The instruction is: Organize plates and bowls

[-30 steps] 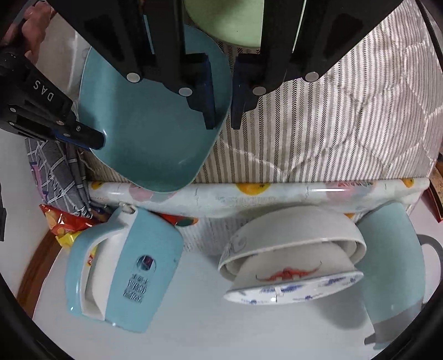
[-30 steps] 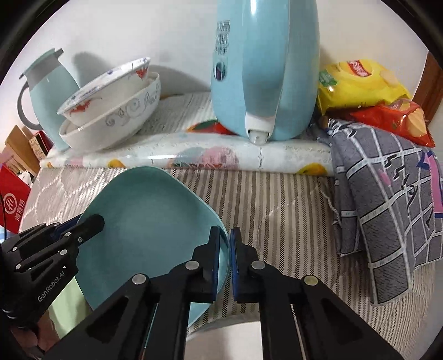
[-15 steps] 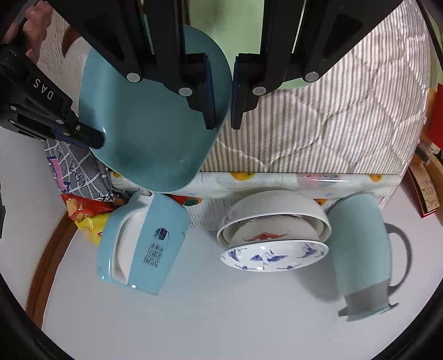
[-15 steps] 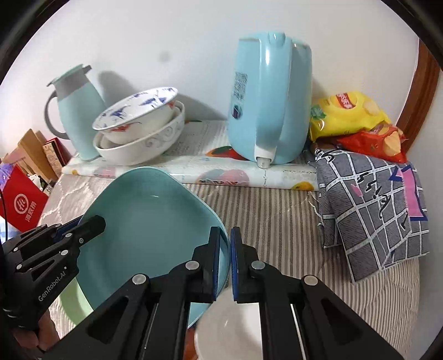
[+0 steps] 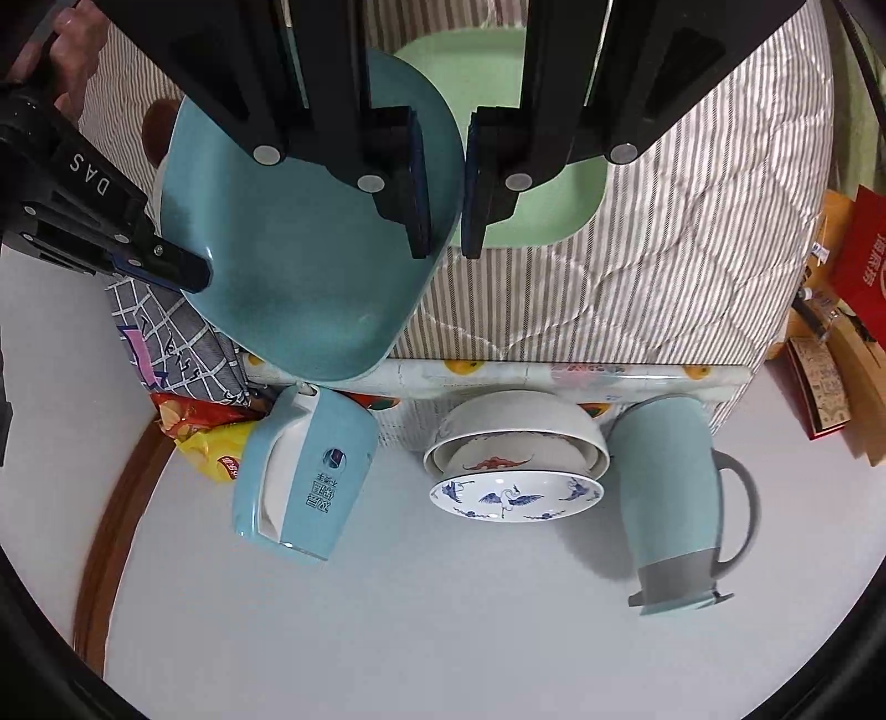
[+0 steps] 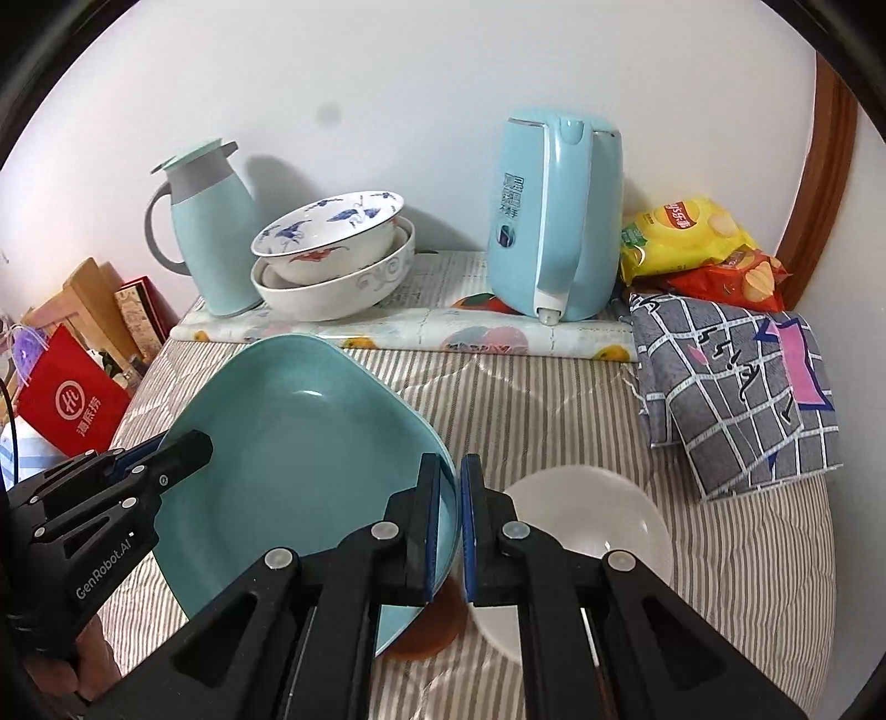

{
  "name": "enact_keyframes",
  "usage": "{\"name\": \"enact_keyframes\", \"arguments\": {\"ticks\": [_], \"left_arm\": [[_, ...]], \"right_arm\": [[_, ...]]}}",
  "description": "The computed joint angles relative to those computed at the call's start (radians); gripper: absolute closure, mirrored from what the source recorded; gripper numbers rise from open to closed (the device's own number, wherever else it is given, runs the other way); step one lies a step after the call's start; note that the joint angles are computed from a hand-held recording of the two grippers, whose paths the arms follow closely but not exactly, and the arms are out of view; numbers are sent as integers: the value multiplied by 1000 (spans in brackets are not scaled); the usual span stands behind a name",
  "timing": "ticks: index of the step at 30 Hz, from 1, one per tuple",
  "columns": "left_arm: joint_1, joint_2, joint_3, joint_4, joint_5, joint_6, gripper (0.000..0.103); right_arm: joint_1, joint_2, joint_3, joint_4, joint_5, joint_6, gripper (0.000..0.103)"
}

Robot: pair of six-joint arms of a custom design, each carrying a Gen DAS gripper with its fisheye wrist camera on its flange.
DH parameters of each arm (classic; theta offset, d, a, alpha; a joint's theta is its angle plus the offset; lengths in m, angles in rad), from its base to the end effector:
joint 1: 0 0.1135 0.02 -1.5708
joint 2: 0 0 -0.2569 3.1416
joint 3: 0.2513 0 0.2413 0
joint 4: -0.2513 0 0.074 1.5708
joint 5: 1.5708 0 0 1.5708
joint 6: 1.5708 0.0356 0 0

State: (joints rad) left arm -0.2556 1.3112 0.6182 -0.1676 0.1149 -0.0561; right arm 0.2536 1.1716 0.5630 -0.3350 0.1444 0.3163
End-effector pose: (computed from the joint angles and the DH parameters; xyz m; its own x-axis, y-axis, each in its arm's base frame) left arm 0.2346 -0.0655 0.1757 -0.7506 0.1386 -0.6461 0.2819 0.9515 -0.1233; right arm 0.2049 0.0478 0.1774 -0.7967 0.1115 -0.5940 0.0855 0.9937 0.0718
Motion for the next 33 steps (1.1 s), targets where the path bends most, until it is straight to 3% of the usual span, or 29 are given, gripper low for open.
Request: {"name": "enact_keyframes", "arguments": {"ticks": [8, 15, 21, 33], "left_arm": [[78, -103, -71, -38, 20, 28, 92], [191, -97, -115, -23, 41, 79, 92], [277, -16, -139, 42, 68, 107, 92], [286, 181, -127, 175, 52, 110, 92]], "right_arm": [[129, -17, -8, -21, 53, 71, 96], [211, 105, -1, 69, 39, 107, 96], [256, 249, 35, 149, 32, 101, 96], [226, 465, 92, 259, -12, 56, 95]]}}
